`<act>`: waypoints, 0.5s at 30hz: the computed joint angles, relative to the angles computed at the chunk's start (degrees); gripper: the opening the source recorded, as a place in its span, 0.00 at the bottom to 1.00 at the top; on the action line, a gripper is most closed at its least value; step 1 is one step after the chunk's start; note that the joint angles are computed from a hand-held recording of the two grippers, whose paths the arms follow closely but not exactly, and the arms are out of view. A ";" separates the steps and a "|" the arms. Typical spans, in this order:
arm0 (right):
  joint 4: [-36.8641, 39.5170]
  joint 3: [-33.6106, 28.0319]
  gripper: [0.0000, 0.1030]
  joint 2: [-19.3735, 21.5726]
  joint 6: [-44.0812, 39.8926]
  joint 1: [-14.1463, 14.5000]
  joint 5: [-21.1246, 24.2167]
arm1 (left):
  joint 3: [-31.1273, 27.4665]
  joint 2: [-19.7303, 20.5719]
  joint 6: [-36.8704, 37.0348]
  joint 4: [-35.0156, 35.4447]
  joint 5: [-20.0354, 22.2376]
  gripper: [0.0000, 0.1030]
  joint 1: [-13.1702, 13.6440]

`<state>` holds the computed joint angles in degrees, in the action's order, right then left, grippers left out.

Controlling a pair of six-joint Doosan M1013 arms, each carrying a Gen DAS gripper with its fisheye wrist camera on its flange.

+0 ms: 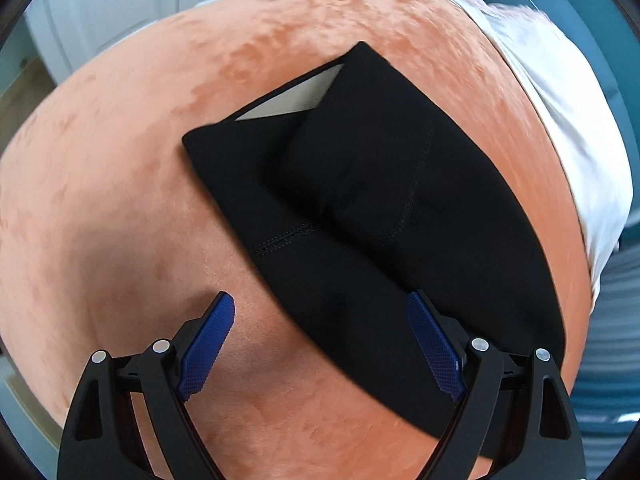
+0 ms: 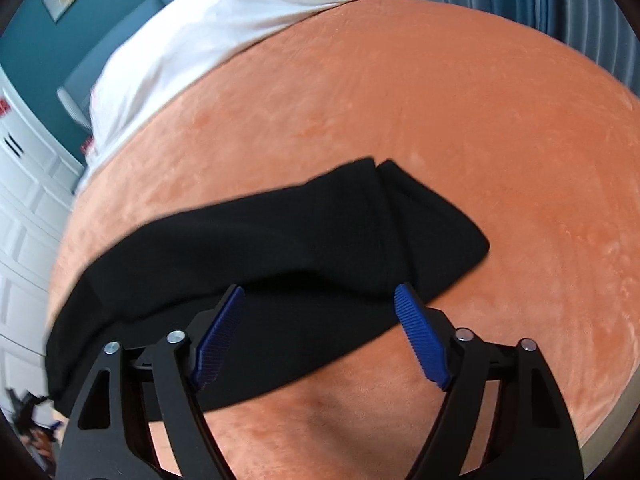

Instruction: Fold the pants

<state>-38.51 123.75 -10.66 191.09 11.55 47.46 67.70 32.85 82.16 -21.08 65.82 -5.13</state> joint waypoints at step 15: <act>1.02 0.07 0.71 1.67 2.92 0.80 -4.62 | -7.91 5.88 -1.93 0.71 4.84 0.63 -4.00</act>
